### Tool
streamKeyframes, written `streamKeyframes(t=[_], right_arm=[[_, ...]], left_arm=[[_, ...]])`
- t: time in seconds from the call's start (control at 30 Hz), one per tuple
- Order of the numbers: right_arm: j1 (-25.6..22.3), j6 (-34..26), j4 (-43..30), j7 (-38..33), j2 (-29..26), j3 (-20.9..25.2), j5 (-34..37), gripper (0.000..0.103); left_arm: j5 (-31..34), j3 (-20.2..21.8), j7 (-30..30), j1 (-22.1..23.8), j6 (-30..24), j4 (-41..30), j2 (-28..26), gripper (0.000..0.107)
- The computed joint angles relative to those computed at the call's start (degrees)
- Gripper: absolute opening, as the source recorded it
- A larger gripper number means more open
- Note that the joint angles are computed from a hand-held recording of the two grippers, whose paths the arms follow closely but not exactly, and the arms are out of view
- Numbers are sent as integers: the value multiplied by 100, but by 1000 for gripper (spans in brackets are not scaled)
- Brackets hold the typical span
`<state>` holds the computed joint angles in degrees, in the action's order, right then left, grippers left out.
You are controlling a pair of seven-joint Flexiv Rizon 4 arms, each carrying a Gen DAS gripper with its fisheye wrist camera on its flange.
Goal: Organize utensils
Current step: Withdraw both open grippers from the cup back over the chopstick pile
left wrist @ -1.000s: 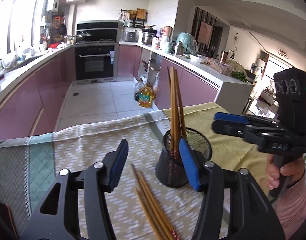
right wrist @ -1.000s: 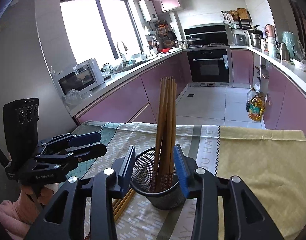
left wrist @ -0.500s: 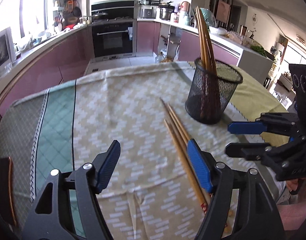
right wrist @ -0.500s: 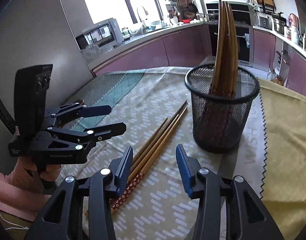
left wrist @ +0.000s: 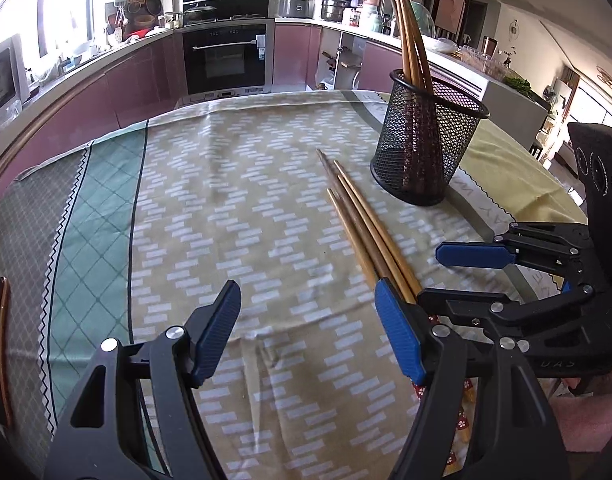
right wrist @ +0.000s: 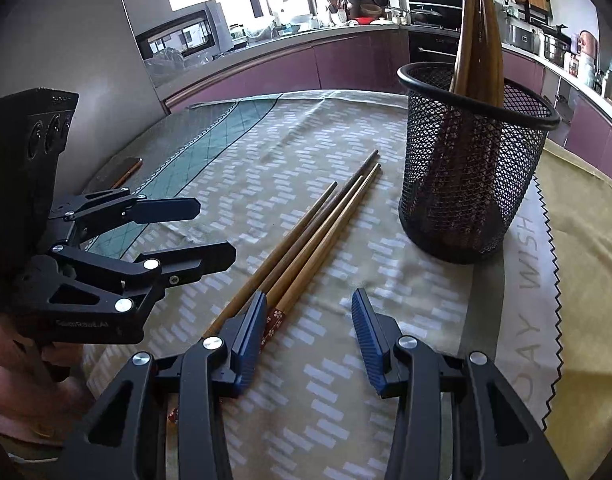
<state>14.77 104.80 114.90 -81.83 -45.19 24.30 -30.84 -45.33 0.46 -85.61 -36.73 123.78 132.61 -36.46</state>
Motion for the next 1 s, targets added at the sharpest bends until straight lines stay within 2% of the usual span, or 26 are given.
streamKeyframes(t=[0.17, 0.33, 0.6, 0.7, 1.0], right_arm=[[385, 118, 36, -17, 109, -389, 193, 43], [418, 20, 16, -2, 137, -425, 259, 40], [-48, -167, -60, 50, 22, 25, 193, 31], [-241, -257, -109, 38, -52, 230, 145, 31], [-264, -300, -152, -40, -76, 275, 203, 30]], left_arm=[[79, -29, -62, 22, 15, 25, -10, 69], [167, -19, -50, 41, -48, -18, -20, 70], [256, 70, 96, -8, -292, -225, -103, 70], [90, 204, 218, -160, -488, -357, -162, 70], [-42, 428, 254, -335, -692, -442, -192, 64]])
